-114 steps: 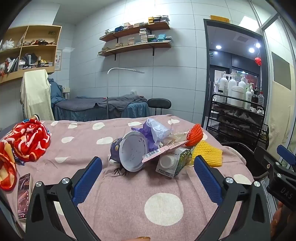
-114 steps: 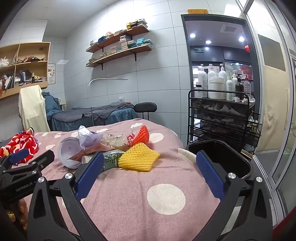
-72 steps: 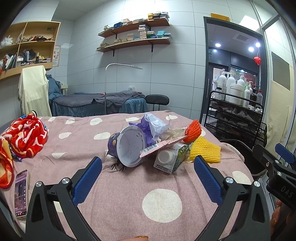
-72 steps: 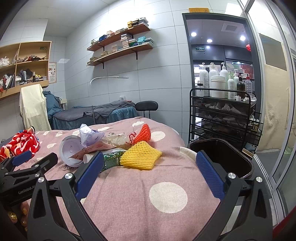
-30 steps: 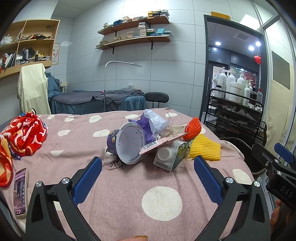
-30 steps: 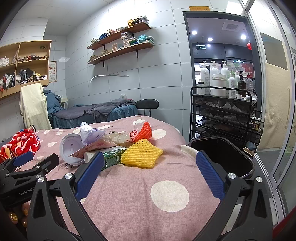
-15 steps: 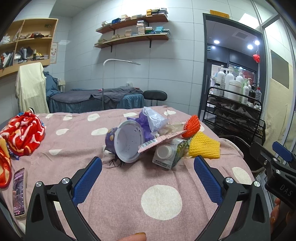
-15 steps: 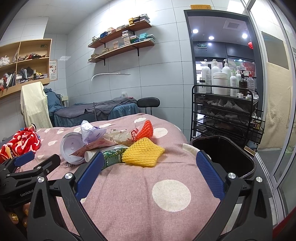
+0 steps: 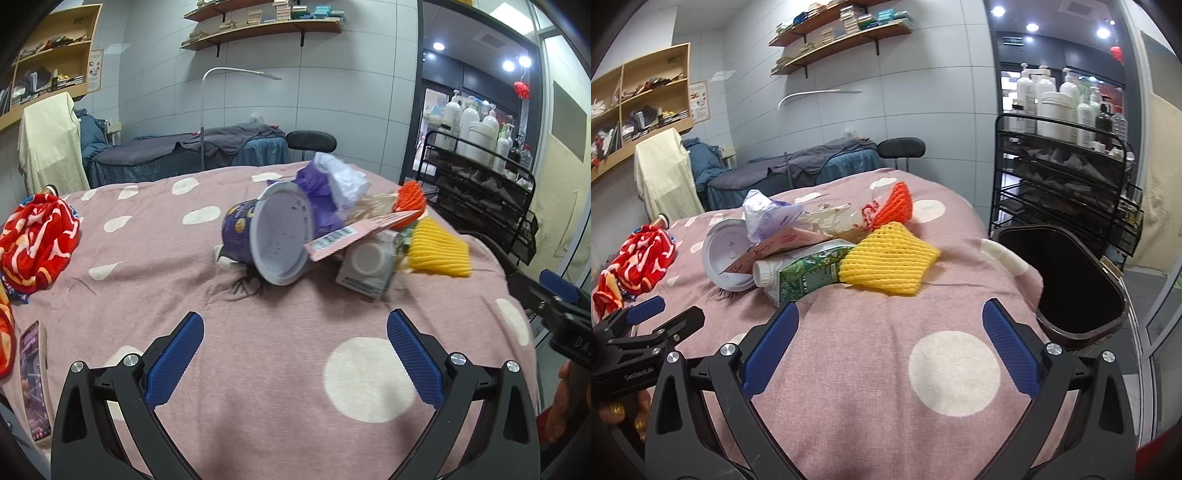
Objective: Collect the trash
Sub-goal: 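Grasp the blue-and-white paper cup with the left tool while the right grasps the pink wrapper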
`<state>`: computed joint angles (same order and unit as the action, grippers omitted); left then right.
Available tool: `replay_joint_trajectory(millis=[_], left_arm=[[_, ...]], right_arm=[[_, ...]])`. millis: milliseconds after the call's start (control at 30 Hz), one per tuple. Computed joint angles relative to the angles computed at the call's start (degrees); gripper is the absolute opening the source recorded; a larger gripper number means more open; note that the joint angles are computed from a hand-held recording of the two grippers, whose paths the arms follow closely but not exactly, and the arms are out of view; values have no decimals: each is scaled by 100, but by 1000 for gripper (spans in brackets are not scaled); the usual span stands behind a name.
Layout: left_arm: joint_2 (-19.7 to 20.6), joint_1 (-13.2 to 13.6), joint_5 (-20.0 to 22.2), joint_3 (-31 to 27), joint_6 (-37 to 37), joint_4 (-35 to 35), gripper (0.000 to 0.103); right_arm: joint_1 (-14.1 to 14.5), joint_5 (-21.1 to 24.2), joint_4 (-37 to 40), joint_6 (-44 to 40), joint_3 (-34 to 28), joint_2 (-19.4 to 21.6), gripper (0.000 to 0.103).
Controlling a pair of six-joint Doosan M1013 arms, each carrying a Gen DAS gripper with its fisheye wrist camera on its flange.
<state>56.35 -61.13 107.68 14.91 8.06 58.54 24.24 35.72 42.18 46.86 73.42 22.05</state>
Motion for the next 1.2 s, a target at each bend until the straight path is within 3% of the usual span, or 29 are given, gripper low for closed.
replay_joint_trajectory(millis=[100, 200, 333, 533, 633, 833, 867, 1067, 1200], left_arm=[[-169, 41, 63, 328, 71, 10, 93], [-471, 97, -94, 856, -169, -175, 82], [-728, 149, -267, 1231, -400, -162, 79], [-636, 254, -168, 956, 144, 38, 78], [-705, 325, -297, 1033, 68, -147, 77], [-443, 501, 15, 513, 633, -417, 72], [-422, 530, 49, 474, 645, -482, 70], [-601, 653, -75, 861, 248, -930, 54], [-712, 638, -87, 1133, -33, -994, 30]], right_arm=[[-3, 341, -76, 183, -230, 117, 99], [-61, 1147, 139, 421, -694, 369, 99], [-69, 2170, 440, 883, -1410, 776, 96], [77, 3319, 682, 1600, -2495, 1381, 78], [145, 3873, 760, 2137, -3056, 1700, 68], [276, 4733, 572, 3330, -4013, 2280, 45], [284, 4807, 620, 3465, -4092, 2341, 35], [259, 4826, 792, 3515, -4053, 2382, 14], [228, 4597, 843, 3084, -3808, 2253, 8]])
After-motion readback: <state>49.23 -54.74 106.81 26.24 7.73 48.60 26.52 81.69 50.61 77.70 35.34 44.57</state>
